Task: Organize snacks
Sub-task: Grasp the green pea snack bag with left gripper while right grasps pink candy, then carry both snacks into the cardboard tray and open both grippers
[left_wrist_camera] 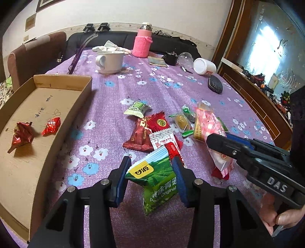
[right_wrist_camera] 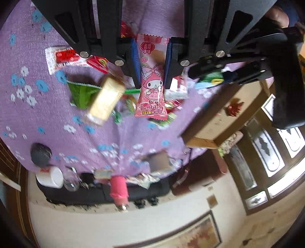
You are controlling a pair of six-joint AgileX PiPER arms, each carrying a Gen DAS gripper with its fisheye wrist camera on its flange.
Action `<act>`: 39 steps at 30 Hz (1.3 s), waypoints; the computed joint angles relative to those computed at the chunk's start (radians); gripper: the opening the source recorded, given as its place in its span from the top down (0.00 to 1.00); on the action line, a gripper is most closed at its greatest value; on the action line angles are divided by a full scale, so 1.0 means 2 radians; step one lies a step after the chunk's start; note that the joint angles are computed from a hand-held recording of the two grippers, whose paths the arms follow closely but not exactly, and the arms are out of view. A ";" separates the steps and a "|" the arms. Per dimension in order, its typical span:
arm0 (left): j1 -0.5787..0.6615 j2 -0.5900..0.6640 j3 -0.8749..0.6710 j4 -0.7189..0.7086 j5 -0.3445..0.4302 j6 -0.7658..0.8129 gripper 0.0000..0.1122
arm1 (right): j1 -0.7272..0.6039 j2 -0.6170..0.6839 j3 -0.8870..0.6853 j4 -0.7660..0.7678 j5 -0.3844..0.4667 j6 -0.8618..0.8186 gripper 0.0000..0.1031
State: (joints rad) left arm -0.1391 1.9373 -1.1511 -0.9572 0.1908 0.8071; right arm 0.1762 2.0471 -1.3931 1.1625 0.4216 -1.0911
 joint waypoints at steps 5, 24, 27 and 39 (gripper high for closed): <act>0.000 -0.014 0.022 -0.098 -0.024 0.089 0.61 | 0.010 -0.014 0.029 0.099 -0.009 -0.116 0.76; 0.113 -0.100 0.084 -0.295 0.007 0.283 0.61 | -0.006 -0.011 0.033 0.184 0.033 -0.171 0.76; 0.150 -0.107 0.087 -0.262 0.021 0.253 0.61 | 0.000 -0.011 0.020 0.136 0.048 -0.109 0.76; 0.231 -0.083 0.077 -0.181 0.022 0.183 0.61 | 0.134 0.050 -0.149 -0.090 0.084 0.149 0.76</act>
State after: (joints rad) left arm 0.3232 1.7707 -0.9976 -1.3184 0.2346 1.1724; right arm 0.4444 2.1470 -1.6911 0.9832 0.5889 -0.7929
